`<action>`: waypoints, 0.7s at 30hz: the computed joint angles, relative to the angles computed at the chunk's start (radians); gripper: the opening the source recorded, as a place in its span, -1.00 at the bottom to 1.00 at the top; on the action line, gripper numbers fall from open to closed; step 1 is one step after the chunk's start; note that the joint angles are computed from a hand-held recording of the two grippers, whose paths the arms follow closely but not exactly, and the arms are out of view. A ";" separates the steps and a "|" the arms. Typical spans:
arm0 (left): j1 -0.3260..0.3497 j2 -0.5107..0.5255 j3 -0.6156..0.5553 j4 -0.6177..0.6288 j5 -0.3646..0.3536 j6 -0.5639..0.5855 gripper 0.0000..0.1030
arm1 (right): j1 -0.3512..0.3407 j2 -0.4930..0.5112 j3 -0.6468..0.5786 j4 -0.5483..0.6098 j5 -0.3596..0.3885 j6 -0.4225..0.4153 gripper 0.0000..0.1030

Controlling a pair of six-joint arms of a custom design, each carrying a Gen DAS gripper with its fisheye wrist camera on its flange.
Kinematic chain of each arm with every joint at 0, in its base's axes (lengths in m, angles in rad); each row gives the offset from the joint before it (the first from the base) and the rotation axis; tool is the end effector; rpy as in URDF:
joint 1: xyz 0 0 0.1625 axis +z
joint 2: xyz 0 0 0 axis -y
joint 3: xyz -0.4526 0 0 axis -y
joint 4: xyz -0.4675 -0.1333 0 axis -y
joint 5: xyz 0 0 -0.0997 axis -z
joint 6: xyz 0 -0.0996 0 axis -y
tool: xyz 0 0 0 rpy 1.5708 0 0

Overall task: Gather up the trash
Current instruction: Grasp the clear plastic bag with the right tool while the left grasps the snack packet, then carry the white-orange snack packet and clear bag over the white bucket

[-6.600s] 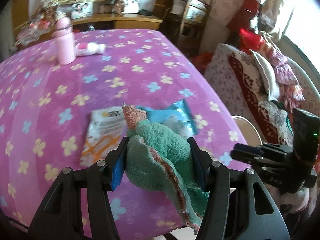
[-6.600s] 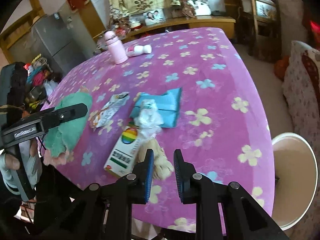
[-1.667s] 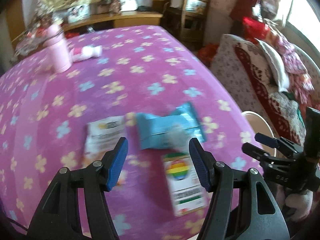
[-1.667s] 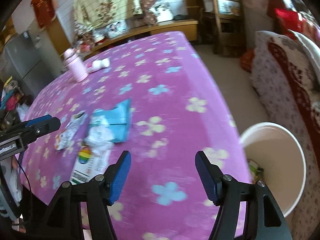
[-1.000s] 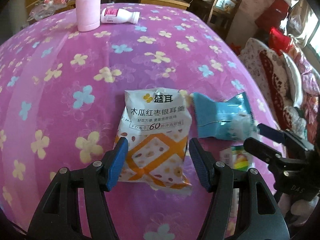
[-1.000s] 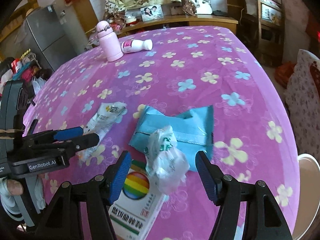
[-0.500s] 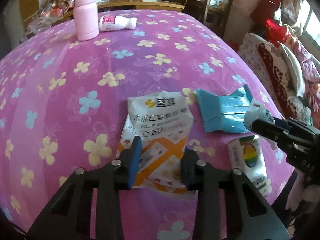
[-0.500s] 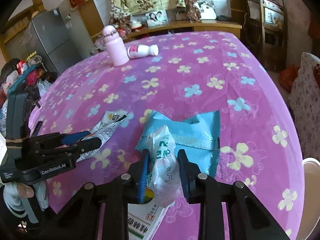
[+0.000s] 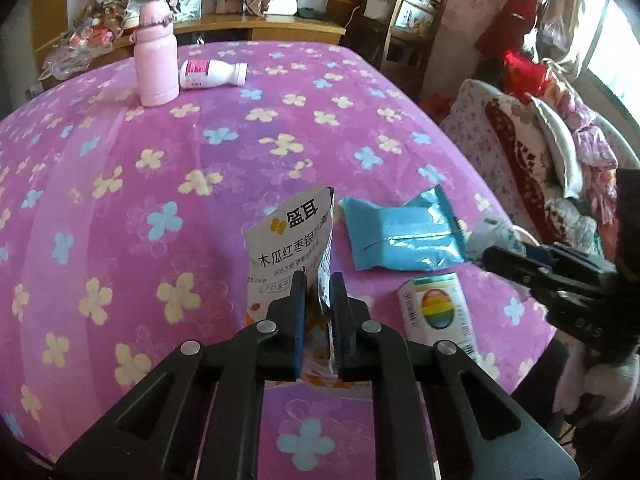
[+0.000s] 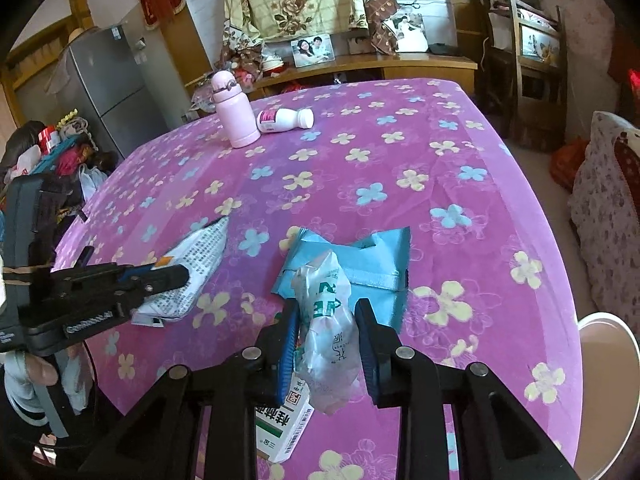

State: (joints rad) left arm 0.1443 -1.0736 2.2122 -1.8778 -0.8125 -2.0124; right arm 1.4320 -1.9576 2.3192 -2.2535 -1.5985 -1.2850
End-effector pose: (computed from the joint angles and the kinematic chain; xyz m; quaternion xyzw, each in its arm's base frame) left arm -0.3920 -0.2609 0.0134 -0.1023 0.8568 -0.3904 0.3209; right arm 0.0750 -0.4068 0.3533 0.5334 -0.8305 0.1121 0.1148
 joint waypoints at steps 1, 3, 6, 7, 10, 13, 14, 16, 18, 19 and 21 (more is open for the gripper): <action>-0.005 -0.003 -0.003 0.007 0.008 -0.004 -0.85 | -0.001 0.000 -0.002 0.003 0.003 0.003 -0.47; -0.010 -0.006 -0.012 0.019 0.021 -0.004 -0.85 | -0.003 -0.003 -0.003 0.008 0.009 0.003 -0.47; -0.010 0.000 -0.032 0.039 0.035 0.005 -0.85 | -0.005 -0.008 -0.007 0.014 0.016 0.002 -0.47; -0.007 0.005 -0.040 0.038 0.041 0.015 -0.85 | -0.005 -0.008 -0.009 0.016 0.017 0.002 -0.47; 0.001 0.019 -0.056 0.031 0.050 0.038 -0.85 | -0.008 -0.010 -0.017 0.014 0.023 0.002 -0.47; 0.013 0.039 -0.075 0.009 0.062 0.072 -0.85 | -0.011 -0.011 -0.026 0.012 0.027 0.004 -0.47; 0.019 0.046 -0.081 0.001 0.067 0.085 -0.85 | -0.013 -0.012 -0.029 0.012 0.029 0.004 -0.47; 0.030 0.060 -0.095 -0.016 0.079 0.113 -0.85 | -0.017 -0.012 -0.036 0.010 0.030 0.004 -0.47; 0.038 0.071 -0.107 -0.025 0.088 0.129 -0.85 | -0.021 -0.013 -0.041 0.008 0.033 0.003 -0.47; 0.043 0.079 -0.114 -0.032 0.094 0.140 -0.85 | -0.023 -0.013 -0.045 0.006 0.035 0.003 -0.47; 0.053 0.093 -0.129 -0.046 0.104 0.163 -0.85 | -0.033 -0.015 -0.055 0.006 0.041 0.001 -0.47</action>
State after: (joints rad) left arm 0.1975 -0.9808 2.0830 -1.9236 -0.7081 -1.8498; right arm 1.3989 -1.9726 2.2646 -2.2478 -1.5573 -1.2843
